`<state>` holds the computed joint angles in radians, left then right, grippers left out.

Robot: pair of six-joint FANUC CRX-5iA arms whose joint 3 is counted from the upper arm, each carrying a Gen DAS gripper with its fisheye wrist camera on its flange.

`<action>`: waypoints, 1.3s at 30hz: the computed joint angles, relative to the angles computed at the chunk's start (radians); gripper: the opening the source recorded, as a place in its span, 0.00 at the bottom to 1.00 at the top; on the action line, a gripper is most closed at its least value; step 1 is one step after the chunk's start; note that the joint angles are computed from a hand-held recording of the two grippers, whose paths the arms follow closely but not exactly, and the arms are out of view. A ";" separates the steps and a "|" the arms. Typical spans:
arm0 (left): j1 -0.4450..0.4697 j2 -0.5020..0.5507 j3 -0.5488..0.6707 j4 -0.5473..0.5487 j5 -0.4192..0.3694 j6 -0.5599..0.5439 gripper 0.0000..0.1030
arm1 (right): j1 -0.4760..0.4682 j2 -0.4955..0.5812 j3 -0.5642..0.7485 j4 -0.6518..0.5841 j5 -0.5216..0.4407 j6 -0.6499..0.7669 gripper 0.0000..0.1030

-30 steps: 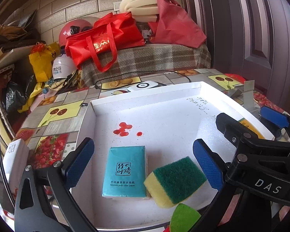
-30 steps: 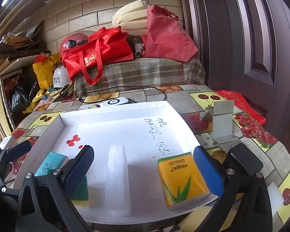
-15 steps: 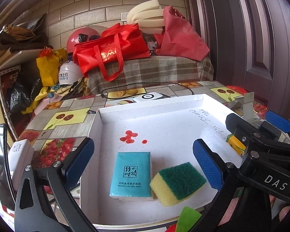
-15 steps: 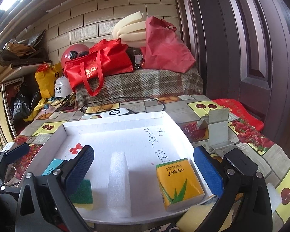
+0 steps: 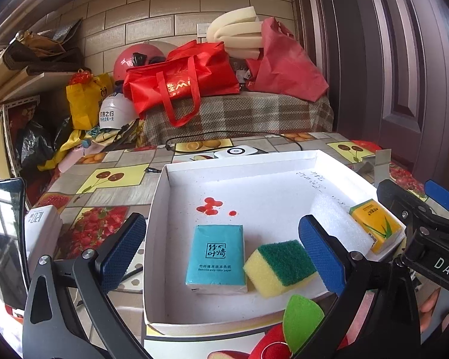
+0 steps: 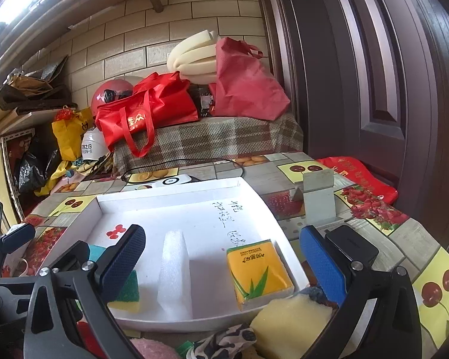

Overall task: Organize soft objects
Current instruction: 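Withdraw both tools from the box toward the remaining items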

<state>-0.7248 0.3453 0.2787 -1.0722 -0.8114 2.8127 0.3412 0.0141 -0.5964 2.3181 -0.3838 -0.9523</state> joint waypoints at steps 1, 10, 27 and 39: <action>0.002 -0.012 -0.016 -0.006 0.012 0.023 1.00 | 0.000 -0.006 -0.006 -0.001 -0.003 0.000 1.00; -0.033 -0.086 -0.112 -0.085 0.002 0.147 1.00 | 0.058 -0.032 -0.057 -0.105 -0.091 0.133 1.00; -0.037 -0.170 -0.212 -0.043 0.042 0.106 1.00 | 0.024 -0.127 -0.146 -0.192 -0.067 0.105 1.00; 0.015 -0.260 -0.325 0.151 0.191 -0.103 1.00 | -0.021 -0.217 -0.224 -0.458 -0.002 0.166 1.00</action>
